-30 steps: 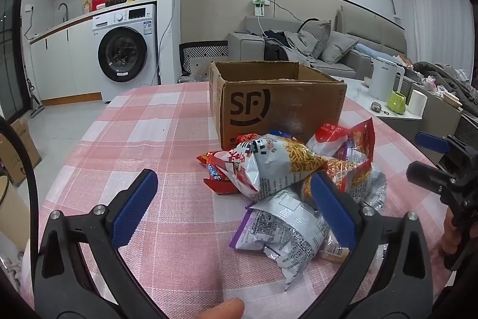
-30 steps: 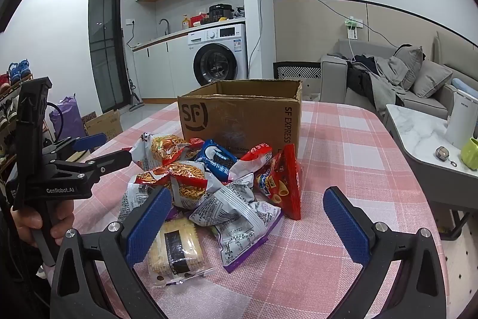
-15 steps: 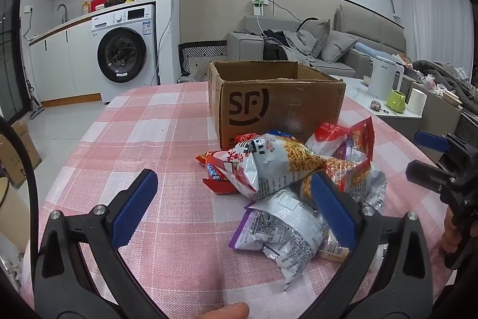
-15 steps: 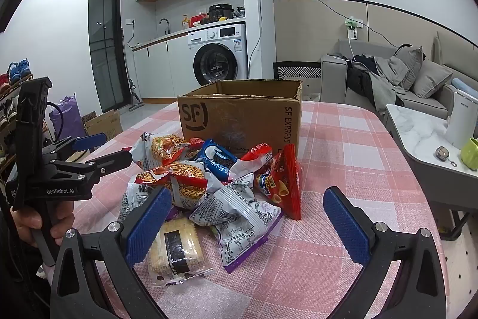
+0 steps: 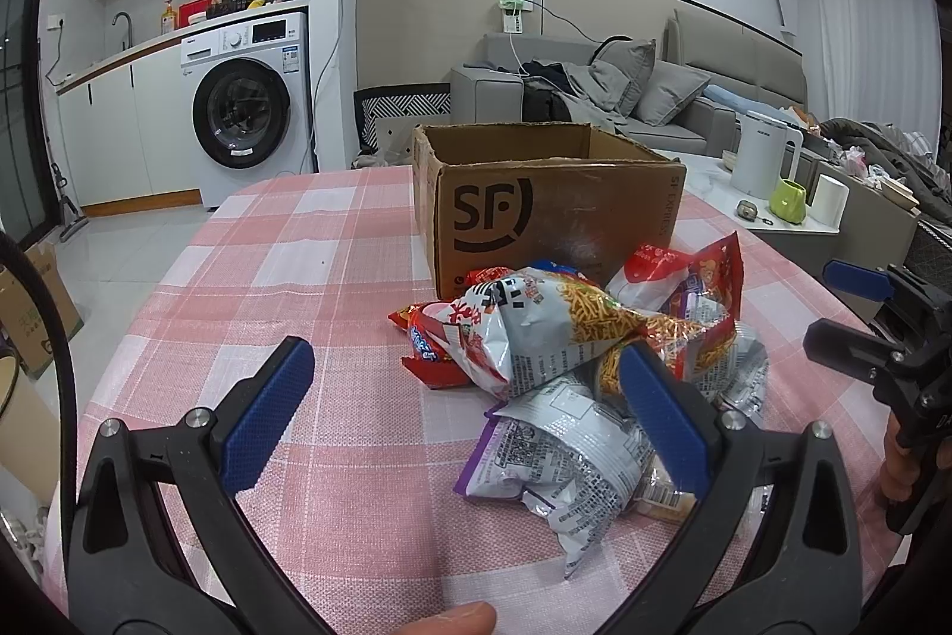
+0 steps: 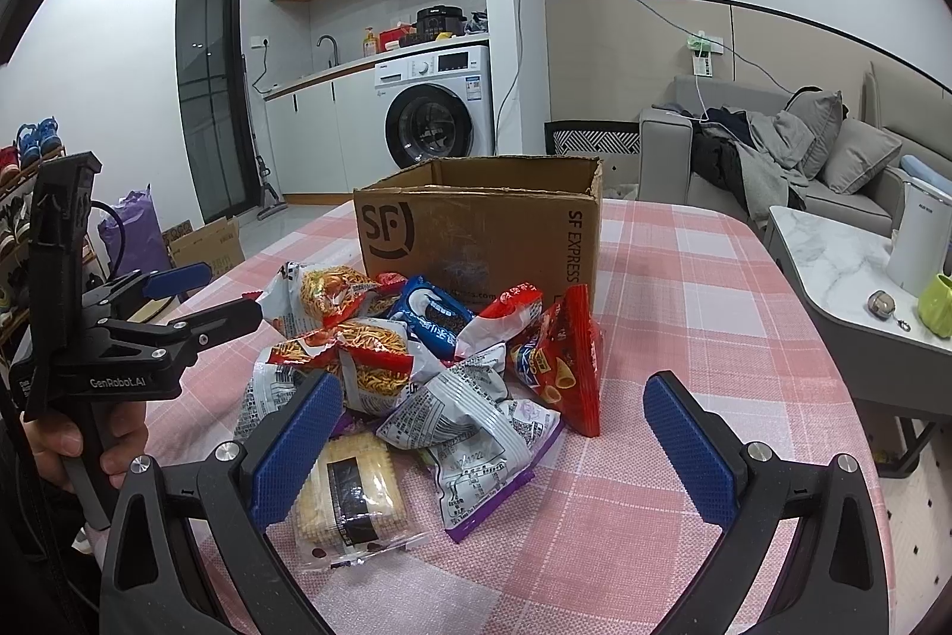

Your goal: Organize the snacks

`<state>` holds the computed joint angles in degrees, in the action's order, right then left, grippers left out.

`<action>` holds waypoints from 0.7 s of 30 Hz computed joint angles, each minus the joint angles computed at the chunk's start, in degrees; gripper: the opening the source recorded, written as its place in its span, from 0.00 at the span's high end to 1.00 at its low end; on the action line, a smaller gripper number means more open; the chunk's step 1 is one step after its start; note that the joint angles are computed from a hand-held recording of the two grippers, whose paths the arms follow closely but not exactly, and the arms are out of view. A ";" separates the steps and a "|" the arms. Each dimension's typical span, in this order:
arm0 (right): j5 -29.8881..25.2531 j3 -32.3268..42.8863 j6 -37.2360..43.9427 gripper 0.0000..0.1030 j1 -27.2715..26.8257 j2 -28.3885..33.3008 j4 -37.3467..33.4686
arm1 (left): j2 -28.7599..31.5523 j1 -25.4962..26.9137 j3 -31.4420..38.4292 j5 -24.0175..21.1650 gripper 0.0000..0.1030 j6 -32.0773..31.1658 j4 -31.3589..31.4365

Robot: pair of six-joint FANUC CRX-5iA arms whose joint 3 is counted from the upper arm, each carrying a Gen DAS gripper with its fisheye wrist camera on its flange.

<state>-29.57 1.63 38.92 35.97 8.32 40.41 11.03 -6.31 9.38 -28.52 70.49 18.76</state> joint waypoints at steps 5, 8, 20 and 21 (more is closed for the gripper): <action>-0.31 0.39 0.16 0.00 0.07 0.17 -0.19 | -0.02 0.04 -0.11 0.10 0.01 -0.23 0.17; 0.12 -0.38 -0.20 0.00 -0.06 -0.18 0.09 | -0.03 0.01 -0.12 0.14 0.01 -0.26 0.19; -0.06 -0.13 0.12 0.00 -0.06 -0.10 -0.25 | -0.09 0.01 -0.19 0.26 0.01 -0.21 0.03; 0.23 -0.47 -0.31 0.00 -0.09 -0.11 0.14 | -0.09 0.02 -0.21 0.27 0.01 -0.27 0.11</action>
<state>-29.34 1.16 38.60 35.89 8.22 40.55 10.94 -6.30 9.17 -28.24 70.21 18.86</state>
